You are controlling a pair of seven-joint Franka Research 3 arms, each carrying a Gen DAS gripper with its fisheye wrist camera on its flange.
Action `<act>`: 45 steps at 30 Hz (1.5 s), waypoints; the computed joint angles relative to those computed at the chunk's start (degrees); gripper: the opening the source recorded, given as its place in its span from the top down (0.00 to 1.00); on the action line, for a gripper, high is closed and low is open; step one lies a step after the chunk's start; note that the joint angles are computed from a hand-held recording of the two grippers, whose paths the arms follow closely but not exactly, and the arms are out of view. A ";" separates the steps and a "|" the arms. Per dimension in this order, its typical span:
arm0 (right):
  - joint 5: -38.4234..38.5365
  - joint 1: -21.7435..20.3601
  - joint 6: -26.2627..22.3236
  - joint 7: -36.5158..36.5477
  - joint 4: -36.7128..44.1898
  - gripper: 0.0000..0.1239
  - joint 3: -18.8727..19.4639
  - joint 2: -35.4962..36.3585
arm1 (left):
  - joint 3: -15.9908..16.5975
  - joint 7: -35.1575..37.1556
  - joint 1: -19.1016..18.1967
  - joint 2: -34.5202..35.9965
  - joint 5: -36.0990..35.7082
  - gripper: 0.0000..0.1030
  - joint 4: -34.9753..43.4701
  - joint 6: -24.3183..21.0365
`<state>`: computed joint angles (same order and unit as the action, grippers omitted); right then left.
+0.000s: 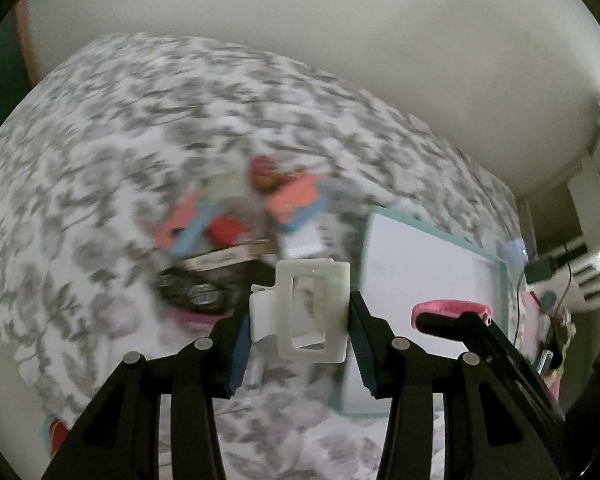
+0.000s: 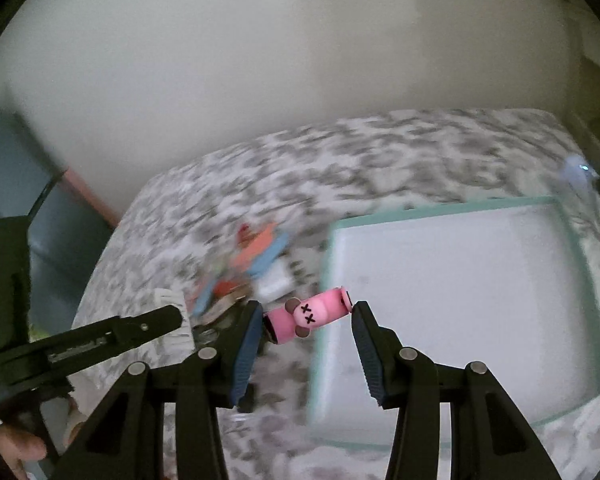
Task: Organize rigid objects
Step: 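Carry both items into the teal-rimmed tray and open both grippers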
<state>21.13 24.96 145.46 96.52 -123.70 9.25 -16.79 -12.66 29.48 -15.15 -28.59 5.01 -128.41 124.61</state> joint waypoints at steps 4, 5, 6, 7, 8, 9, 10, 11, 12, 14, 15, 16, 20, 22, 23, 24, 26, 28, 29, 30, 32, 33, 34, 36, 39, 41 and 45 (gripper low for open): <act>-4.32 -3.29 0.14 4.48 -0.78 0.60 -0.19 -0.08 | -0.81 2.07 -1.11 6.03 -0.28 0.54 3.78 1.06; -5.30 -4.04 0.23 5.47 -1.08 0.60 -0.27 -0.19 | -0.94 2.76 -1.31 7.92 -0.34 0.54 5.03 1.14; -6.45 -4.88 0.32 6.66 -1.30 0.60 -0.29 -0.25 | -1.14 3.06 -1.47 9.15 -0.38 0.54 5.94 0.98; -7.30 -5.75 0.36 7.83 -1.45 0.60 -0.53 -0.25 | -1.12 3.67 -1.66 10.73 -0.76 0.54 6.89 0.91; -7.84 -6.31 0.35 8.70 -1.54 0.60 -0.72 -0.21 | -1.10 4.18 -1.84 12.08 -1.25 0.54 7.67 1.01; -8.60 -6.95 0.43 9.53 -1.70 0.60 -0.86 -0.20 | -1.02 4.95 -2.08 13.62 -2.02 0.54 8.42 1.48; -9.40 -7.48 0.56 10.26 -1.81 0.60 -0.89 -0.12 | -1.09 5.42 -2.20 14.54 -2.33 0.54 8.89 1.75; -10.47 -8.13 0.65 11.14 -1.81 0.60 -0.86 0.11 | -1.29 5.72 -2.29 15.62 -2.32 0.54 9.50 2.01; -11.72 -8.82 0.75 12.26 -1.76 0.60 -0.74 0.38 | -1.49 5.88 -2.33 16.35 -2.10 0.54 9.99 2.11; -13.02 -9.51 0.90 13.54 -2.01 0.60 -0.85 0.55 | -1.77 6.56 -2.42 18.05 -1.63 0.54 10.90 2.92; -13.91 -9.97 1.11 14.47 -2.00 0.60 -0.79 0.92 | -1.76 7.12 -2.51 18.54 -1.74 0.54 11.03 3.79; -14.42 -10.14 1.33 14.96 -2.22 0.60 -0.85 0.99 | -1.81 7.57 -2.60 18.94 -1.81 0.54 11.15 4.42; -17.76 -10.81 1.45 17.11 -2.39 0.60 -0.35 1.85 | -1.85 9.30 -2.66 20.46 -1.56 0.54 11.62 5.83; -19.05 -10.71 1.24 17.41 -2.38 0.60 -0.27 2.18 | -1.83 9.57 -2.56 20.74 -1.35 0.54 11.43 6.53; -19.54 -10.65 1.43 17.61 -2.55 0.60 -0.27 2.12 | -1.84 9.73 -2.55 20.79 -1.32 0.54 11.35 6.83; -19.88 -10.59 1.73 17.81 -2.68 0.60 -0.28 2.11 | -1.87 9.83 -2.52 20.76 -1.12 0.54 11.25 7.15; -20.37 -10.51 2.88 18.11 -3.15 0.60 -0.32 2.01 | -1.94 9.90 -2.46 20.64 -0.51 0.54 11.11 7.57; -21.00 -10.47 3.23 18.34 -3.44 0.60 -0.18 2.08 | -1.94 10.16 -2.44 20.63 -0.30 0.54 11.04 7.35; -21.36 -10.44 2.87 18.35 -3.40 0.60 -0.12 2.19 | -1.89 10.35 -2.45 20.70 -0.47 0.54 11.00 7.22; -21.72 -10.38 2.08 18.32 -3.36 0.60 -0.05 2.35 | -1.89 10.43 -2.44 20.91 -0.54 0.54 11.11 7.04; -22.02 -10.15 0.95 18.15 -3.37 0.60 -0.11 2.53 | -1.84 10.78 -2.46 21.14 -0.95 0.54 11.13 6.67; -22.42 -10.11 0.50 18.19 -3.46 0.60 -0.05 2.52 | -1.85 11.03 -2.50 21.31 -1.13 0.54 11.25 6.42; -23.08 -10.12 -0.11 18.28 -3.59 0.60 0.08 2.45 | -1.87 11.22 -2.53 21.38 -1.27 0.54 11.30 6.16; -24.22 -10.16 -0.76 18.52 -3.88 0.60 0.24 2.27 | -1.91 11.52 -2.58 21.80 -1.48 0.54 11.75 5.45; -24.08 -9.86 -0.95 18.09 -4.80 0.60 -0.07 1.60 | -1.98 11.83 -2.63 22.09 -1.67 0.54 12.06 4.80; -23.51 -9.74 -1.29 17.91 -5.17 0.60 -0.23 1.14 | -1.98 12.01 -2.67 22.15 -2.03 0.54 12.09 4.52; -22.66 -9.71 -2.06 17.61 -5.75 0.60 -0.28 0.39 | -1.97 12.29 -2.72 22.09 -2.68 0.52 12.11 4.22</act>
